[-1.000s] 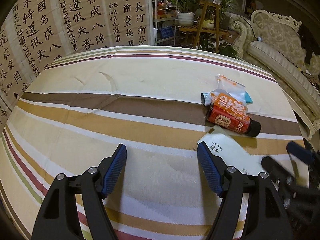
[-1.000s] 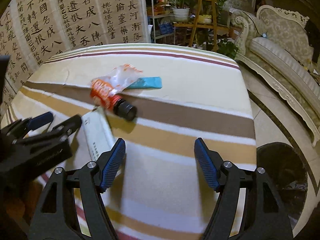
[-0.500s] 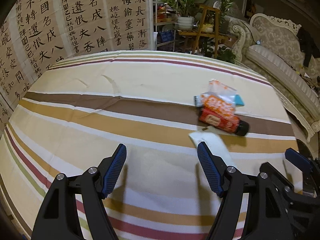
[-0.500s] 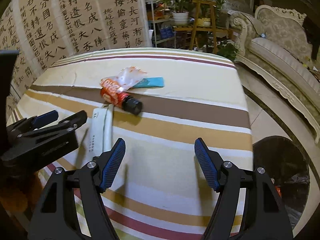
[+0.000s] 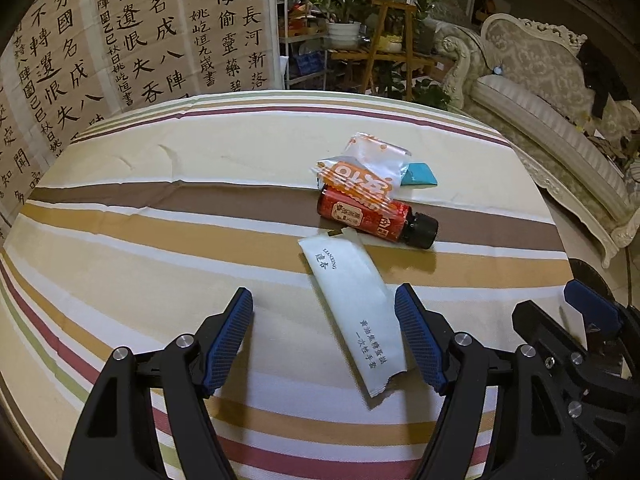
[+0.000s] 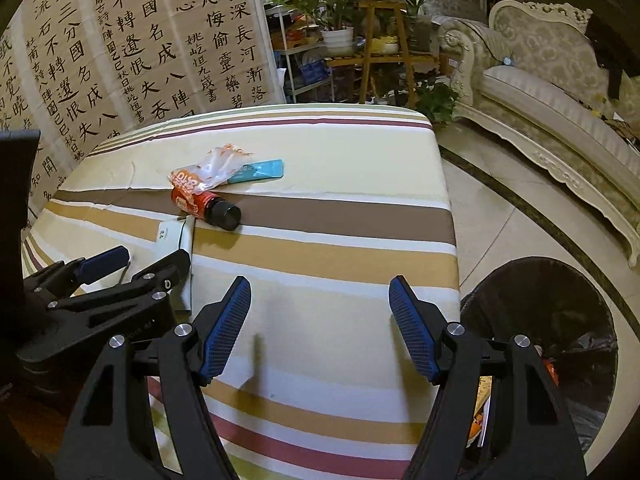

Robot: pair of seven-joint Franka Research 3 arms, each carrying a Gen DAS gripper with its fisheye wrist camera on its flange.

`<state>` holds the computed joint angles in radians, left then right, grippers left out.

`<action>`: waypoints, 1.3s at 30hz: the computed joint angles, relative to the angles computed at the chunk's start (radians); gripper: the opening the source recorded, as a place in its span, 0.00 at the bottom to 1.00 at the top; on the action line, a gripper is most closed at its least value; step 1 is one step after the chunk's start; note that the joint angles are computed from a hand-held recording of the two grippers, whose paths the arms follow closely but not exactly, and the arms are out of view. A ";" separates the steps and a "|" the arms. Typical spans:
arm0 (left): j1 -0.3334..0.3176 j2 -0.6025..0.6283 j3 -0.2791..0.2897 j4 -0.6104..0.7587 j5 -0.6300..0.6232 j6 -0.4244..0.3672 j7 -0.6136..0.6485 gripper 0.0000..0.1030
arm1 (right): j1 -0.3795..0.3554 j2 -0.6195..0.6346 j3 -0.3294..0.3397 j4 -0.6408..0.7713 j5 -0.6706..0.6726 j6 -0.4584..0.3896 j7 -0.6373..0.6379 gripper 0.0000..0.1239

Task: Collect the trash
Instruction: 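Grasp the white printed packet with the left gripper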

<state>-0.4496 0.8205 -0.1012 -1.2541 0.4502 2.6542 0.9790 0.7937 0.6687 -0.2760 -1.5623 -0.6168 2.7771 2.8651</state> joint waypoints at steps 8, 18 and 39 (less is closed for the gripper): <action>0.044 -0.037 -0.040 -0.090 -0.034 0.097 0.062 0.31 | -0.010 0.028 0.011 0.042 0.020 -0.007 -0.034 0.57; 0.079 -0.104 -0.025 -0.201 -0.058 0.165 0.058 0.26 | -0.039 0.127 0.046 0.216 0.102 -0.058 -0.166 0.56; 0.087 -0.141 0.046 -0.261 0.020 0.192 -0.048 0.26 | -0.096 0.346 0.126 0.583 0.348 -0.176 -0.517 0.41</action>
